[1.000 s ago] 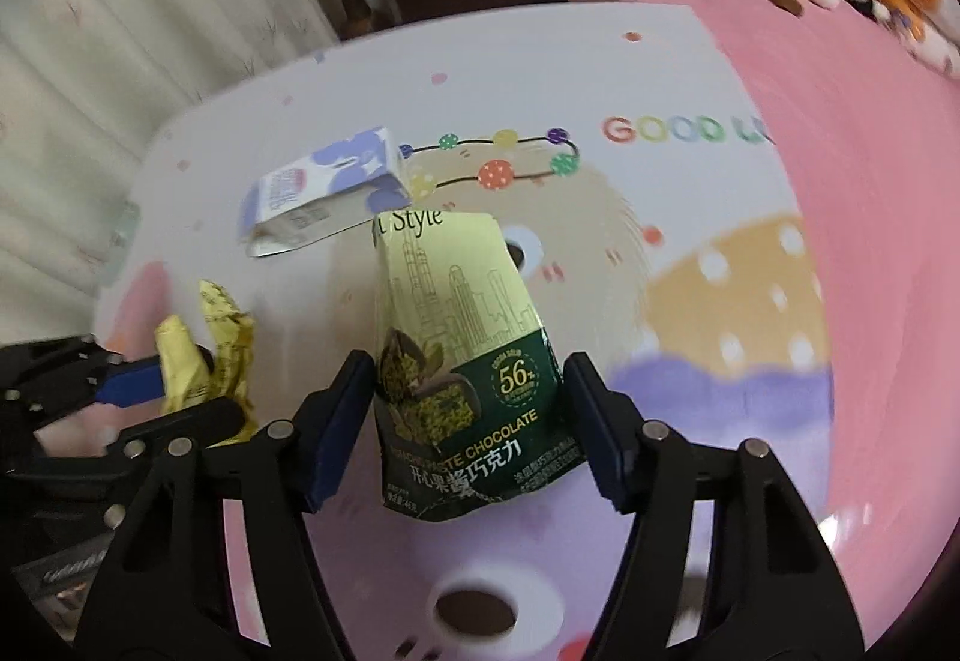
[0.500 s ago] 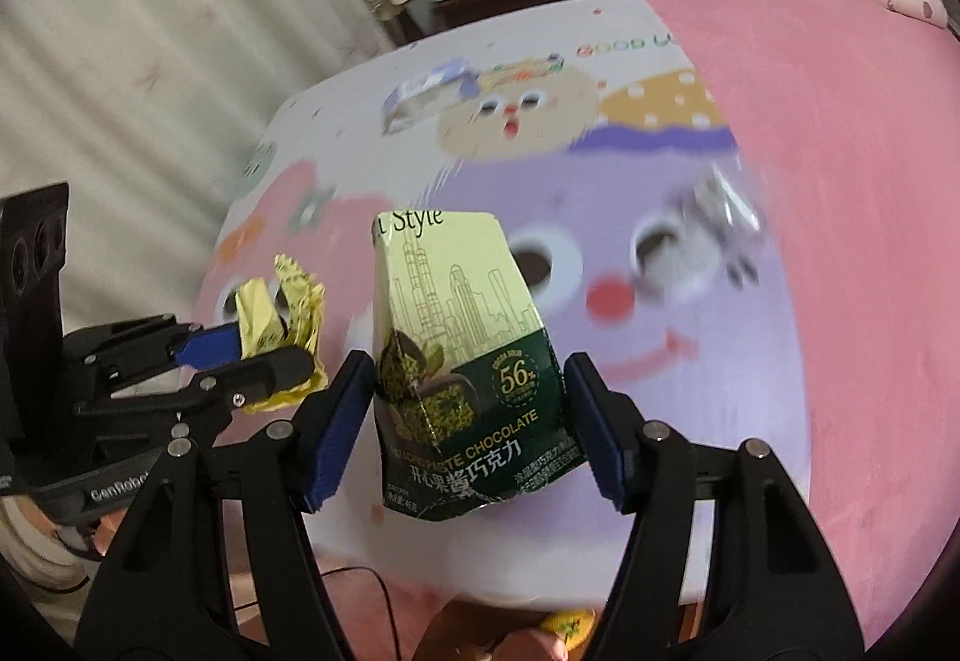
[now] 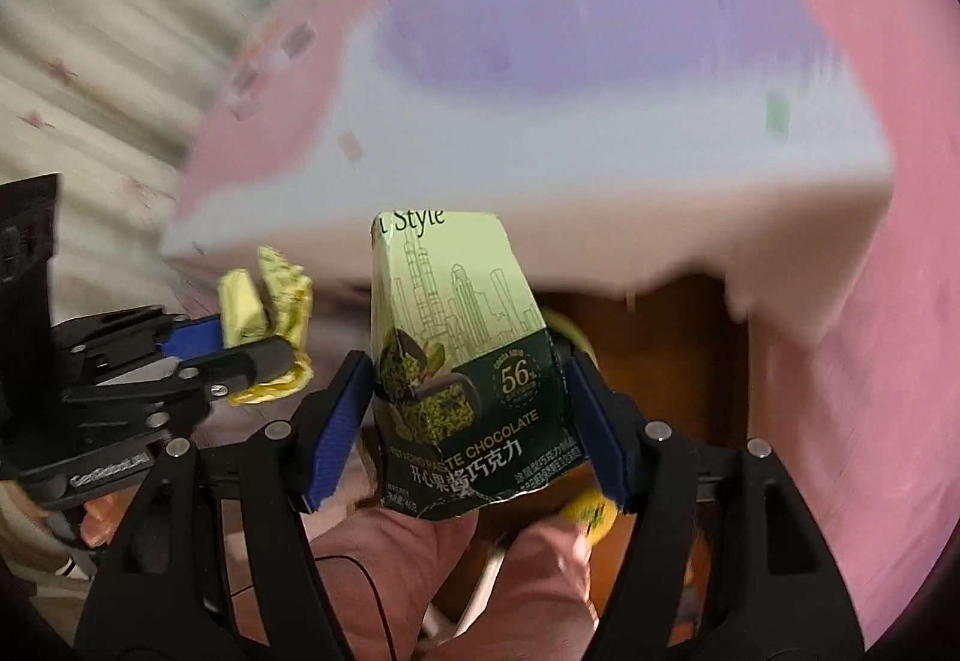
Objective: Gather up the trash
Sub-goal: 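Carry yellow bag and chocolate packet down over the bin and open both tools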
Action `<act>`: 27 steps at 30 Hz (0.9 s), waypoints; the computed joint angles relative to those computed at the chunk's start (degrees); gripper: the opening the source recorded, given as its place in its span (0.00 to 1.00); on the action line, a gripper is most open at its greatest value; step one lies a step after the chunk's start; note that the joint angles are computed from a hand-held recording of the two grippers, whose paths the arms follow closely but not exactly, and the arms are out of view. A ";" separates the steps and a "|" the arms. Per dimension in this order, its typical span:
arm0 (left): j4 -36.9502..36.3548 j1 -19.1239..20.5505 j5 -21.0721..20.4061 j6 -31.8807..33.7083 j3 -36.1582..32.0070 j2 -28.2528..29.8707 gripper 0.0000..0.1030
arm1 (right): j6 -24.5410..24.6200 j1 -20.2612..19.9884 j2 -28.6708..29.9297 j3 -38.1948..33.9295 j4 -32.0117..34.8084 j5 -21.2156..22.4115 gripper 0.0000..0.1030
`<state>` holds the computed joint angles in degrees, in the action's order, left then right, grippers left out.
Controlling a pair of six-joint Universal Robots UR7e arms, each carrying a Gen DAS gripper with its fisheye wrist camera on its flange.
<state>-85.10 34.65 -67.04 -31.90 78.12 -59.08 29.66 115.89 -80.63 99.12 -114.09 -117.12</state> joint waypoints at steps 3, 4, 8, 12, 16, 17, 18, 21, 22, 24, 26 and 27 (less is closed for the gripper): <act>-3.41 1.14 -0.29 -0.68 7.70 -2.16 0.27 | 1.33 -2.68 -0.93 7.41 -3.98 0.12 0.64; -5.08 1.70 -0.06 -0.91 11.06 -2.92 0.27 | 1.41 -3.86 -0.97 10.23 -6.22 0.26 0.64; -11.41 4.12 0.70 -0.30 19.75 -4.19 0.27 | 0.90 -7.84 0.95 18.05 -14.31 -0.16 0.65; -16.73 6.71 2.01 0.39 25.35 -3.76 0.28 | -0.13 -11.82 5.19 23.75 -23.31 -1.00 0.66; -20.89 8.56 2.10 1.75 29.02 -2.70 0.28 | -1.26 -15.19 10.07 26.36 -30.50 -1.50 0.66; -21.47 8.80 2.26 1.96 29.93 -2.63 0.28 | -1.24 -15.75 11.42 26.28 -31.37 -1.93 0.66; -21.63 9.49 2.50 2.49 29.24 -1.72 0.28 | -1.45 -16.48 12.54 26.38 -32.55 -1.91 0.66; -22.96 10.89 3.61 3.44 28.81 0.43 0.30 | -2.59 -18.38 14.79 26.80 -35.55 -1.68 0.67; -23.54 11.29 4.32 3.88 28.09 1.92 0.31 | -2.58 -18.64 15.47 26.27 -35.46 -1.54 0.67; -24.47 11.93 5.35 4.65 28.33 2.73 0.42 | -2.87 -19.73 16.98 24.83 -35.13 -0.18 0.67; -24.67 12.92 5.39 5.03 28.35 3.05 0.61 | -2.77 -20.15 17.55 24.37 -35.32 0.72 0.72; -24.88 13.07 5.64 4.86 28.10 3.48 0.76 | -3.01 -20.30 17.95 24.18 -35.79 0.73 0.75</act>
<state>-109.99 47.72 -61.39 -27.03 106.22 -55.60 26.64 95.59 -62.68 123.29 -149.89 -116.38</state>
